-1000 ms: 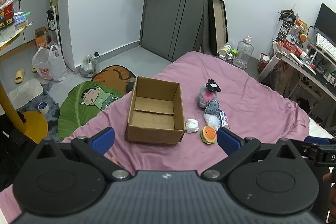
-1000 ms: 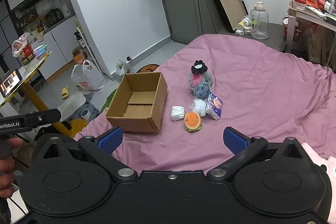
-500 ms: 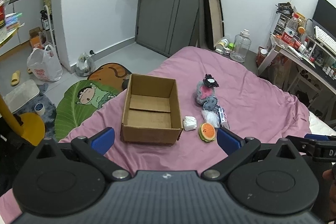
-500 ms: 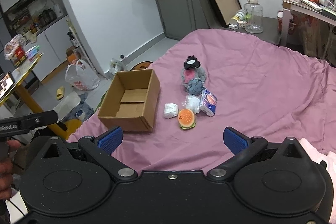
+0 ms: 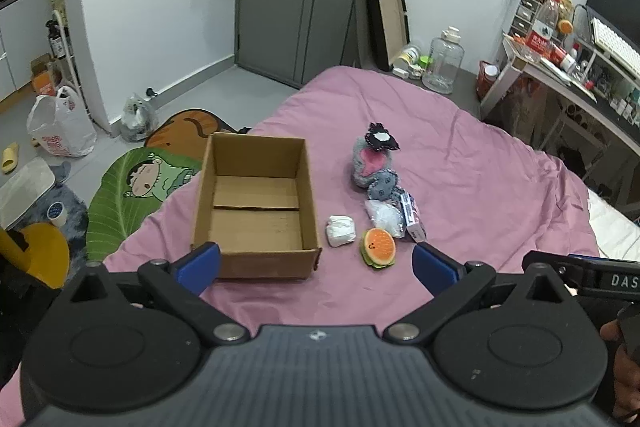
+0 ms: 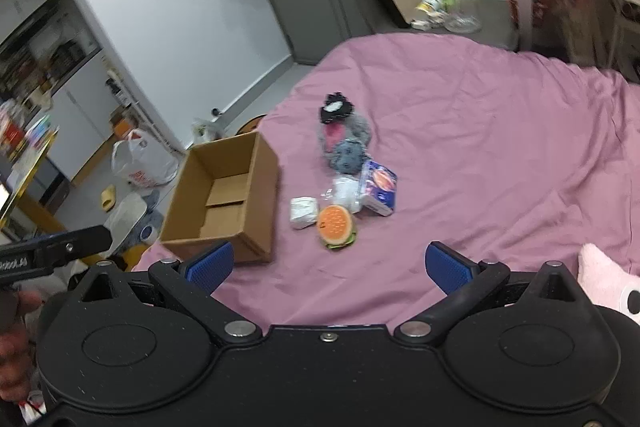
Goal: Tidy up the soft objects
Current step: 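Move both tools toward the items beside the cardboard box, then close the left gripper on the plush hamburger while the right gripper grasps the blue tissue pack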
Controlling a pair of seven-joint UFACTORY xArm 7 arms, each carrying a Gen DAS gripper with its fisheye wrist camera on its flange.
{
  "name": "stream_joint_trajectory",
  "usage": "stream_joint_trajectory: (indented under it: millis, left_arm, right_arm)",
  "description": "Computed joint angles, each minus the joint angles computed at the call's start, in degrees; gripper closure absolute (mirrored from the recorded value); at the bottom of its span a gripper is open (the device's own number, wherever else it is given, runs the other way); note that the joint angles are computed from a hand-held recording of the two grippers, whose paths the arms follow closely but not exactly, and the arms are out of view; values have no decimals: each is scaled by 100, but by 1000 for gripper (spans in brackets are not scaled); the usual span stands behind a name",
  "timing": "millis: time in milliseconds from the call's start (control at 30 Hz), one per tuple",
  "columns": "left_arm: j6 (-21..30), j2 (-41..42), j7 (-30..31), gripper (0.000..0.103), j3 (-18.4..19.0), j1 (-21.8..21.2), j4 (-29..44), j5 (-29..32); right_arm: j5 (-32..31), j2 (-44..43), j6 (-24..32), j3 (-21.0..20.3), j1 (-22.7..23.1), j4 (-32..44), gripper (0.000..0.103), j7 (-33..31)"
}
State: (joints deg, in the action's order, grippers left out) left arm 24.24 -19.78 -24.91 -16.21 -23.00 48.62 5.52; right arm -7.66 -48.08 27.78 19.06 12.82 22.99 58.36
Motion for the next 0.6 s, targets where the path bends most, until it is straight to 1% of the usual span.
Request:
stream_joint_trajectory:
  millis: [100, 200, 300, 367, 433, 467, 533, 600]
  left_arm:
    - [-69, 256, -54, 2, -62, 16, 190, 69]
    - [-120, 547, -126, 3, -98, -5, 412, 158]
    - [-128, 834, -303, 3, -157, -7, 620, 386]
    - [-103, 1028, -364, 5, -133, -66, 754, 425]
    - [-58, 1227, -449, 10, -106, -116, 900, 498]
    - [-36, 1322, -488, 11, -89, -145, 968, 533]
    - [-34, 1502, -540, 14, -49, -217, 1086, 584]
    - [-37, 1679, -578, 15, -16, -293, 1198, 665]
  right_arm:
    - [67, 59, -222, -207, -14, -135, 0, -80]
    - [69, 165, -387, -304, -109, -195, 0, -196]
    - [114, 287, -596, -402, -194, -245, 0, -286]
    - [142, 349, -756, -437, -269, -290, 0, -316]
    - [177, 456, -995, -498, -315, -349, 0, -373]
    - [196, 528, -1109, -523, -326, -371, 0, -414]
    - [234, 697, -1307, -574, -352, -401, 1, -502]
    - [319, 862, -1484, -671, -340, -432, 7, -586]
